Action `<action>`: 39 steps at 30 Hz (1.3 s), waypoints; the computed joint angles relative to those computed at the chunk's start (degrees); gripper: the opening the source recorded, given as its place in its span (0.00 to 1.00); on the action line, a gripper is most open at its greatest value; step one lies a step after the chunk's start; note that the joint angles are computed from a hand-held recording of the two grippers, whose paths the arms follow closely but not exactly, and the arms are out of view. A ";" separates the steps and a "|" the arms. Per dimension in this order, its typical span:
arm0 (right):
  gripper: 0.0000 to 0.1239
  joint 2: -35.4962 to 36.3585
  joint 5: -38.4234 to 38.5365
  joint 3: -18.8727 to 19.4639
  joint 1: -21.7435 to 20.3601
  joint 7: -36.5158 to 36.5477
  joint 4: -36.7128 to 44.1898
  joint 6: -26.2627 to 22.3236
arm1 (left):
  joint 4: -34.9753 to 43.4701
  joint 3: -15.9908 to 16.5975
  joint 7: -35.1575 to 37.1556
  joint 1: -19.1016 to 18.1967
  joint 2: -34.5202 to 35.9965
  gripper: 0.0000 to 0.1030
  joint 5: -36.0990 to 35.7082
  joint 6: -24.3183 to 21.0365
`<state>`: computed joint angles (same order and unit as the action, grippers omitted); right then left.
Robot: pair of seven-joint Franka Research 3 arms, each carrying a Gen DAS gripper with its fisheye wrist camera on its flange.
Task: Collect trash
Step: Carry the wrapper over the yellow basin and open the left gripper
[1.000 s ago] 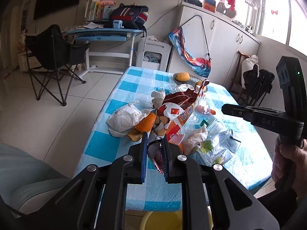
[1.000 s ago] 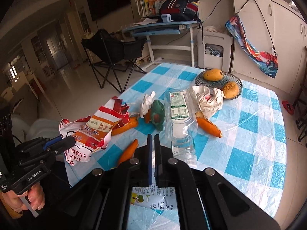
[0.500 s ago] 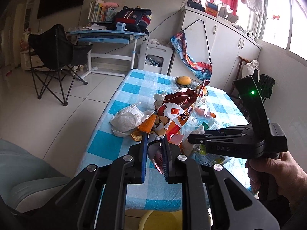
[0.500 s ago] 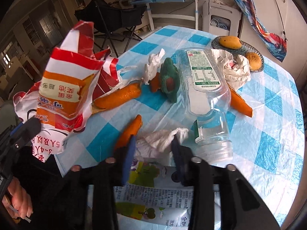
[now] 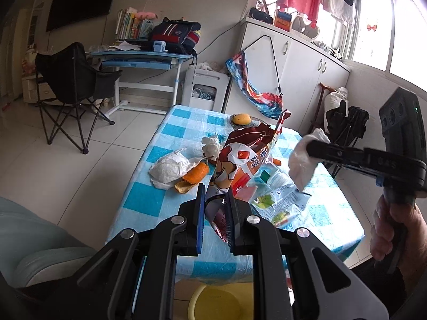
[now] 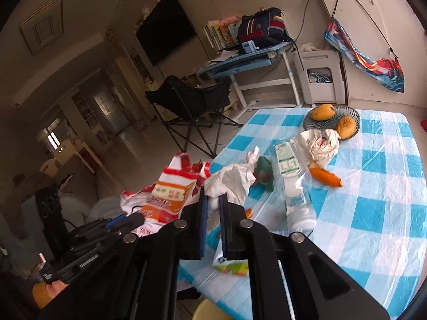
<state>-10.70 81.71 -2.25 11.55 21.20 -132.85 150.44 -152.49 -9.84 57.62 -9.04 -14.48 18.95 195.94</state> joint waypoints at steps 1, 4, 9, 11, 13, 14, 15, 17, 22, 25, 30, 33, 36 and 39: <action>0.08 -1.64 -1.42 0.21 0.02 1.28 -2.21 -0.63 | -1.02 2.92 -1.45 -2.81 -1.14 0.13 1.47 -0.95; 0.08 -4.36 -8.52 0.48 0.10 8.57 -7.51 -3.64 | -4.70 13.53 -4.47 -13.44 -4.67 0.13 5.33 -4.93; 0.13 -3.89 -24.64 2.44 0.72 21.26 -11.22 -5.71 | -9.15 17.87 -2.12 -21.78 -9.44 0.13 2.41 -14.50; 0.30 -3.48 -29.25 2.72 0.67 25.39 -12.20 -5.16 | -9.71 18.36 -0.45 -24.20 -10.49 0.13 0.25 -18.71; 0.39 -3.93 -29.87 2.11 0.95 27.00 -12.95 -3.64 | -9.48 19.22 1.77 -27.03 -10.77 0.13 -2.44 -22.24; 0.39 -4.49 -29.00 1.51 1.13 27.09 -13.29 -2.75 | -9.51 19.67 3.21 -28.07 -10.79 0.13 -3.59 -23.52; 0.39 -5.17 -27.56 0.89 1.32 26.85 -13.68 -1.37 | -9.26 19.98 4.60 -29.08 -10.52 0.13 -4.78 -24.85; 0.40 -6.84 -24.90 0.01 1.51 26.85 -14.61 2.32 | -8.91 20.76 7.31 -30.80 -9.86 0.14 -7.42 -26.57; 0.59 -5.79 -22.78 -0.55 1.29 30.44 -14.09 15.82 | -7.87 21.96 13.66 -34.14 -9.03 0.34 -14.38 -30.10; 0.62 -1.84 -28.45 -0.95 -0.93 36.05 -11.32 18.85 | -6.89 20.41 16.38 -33.98 -7.87 0.40 -16.70 -32.64; 0.66 6.94 -37.82 -0.91 -4.24 44.83 -4.48 22.60 | -7.18 17.08 18.55 -30.75 -8.01 0.45 -19.95 -31.03; 0.66 12.11 -49.69 -0.63 -6.42 54.89 -0.76 23.33 | -8.38 12.52 17.00 -25.46 -8.45 0.53 -19.55 -25.05; 0.66 16.77 -59.76 -1.90 -6.83 63.31 2.91 22.11 | -9.09 4.08 12.36 -15.94 -9.25 0.66 -16.07 -18.89; 0.69 20.19 -67.91 -4.03 -5.62 69.94 6.09 21.58 | -8.86 -4.65 6.24 -5.06 -9.86 0.79 -11.07 -13.95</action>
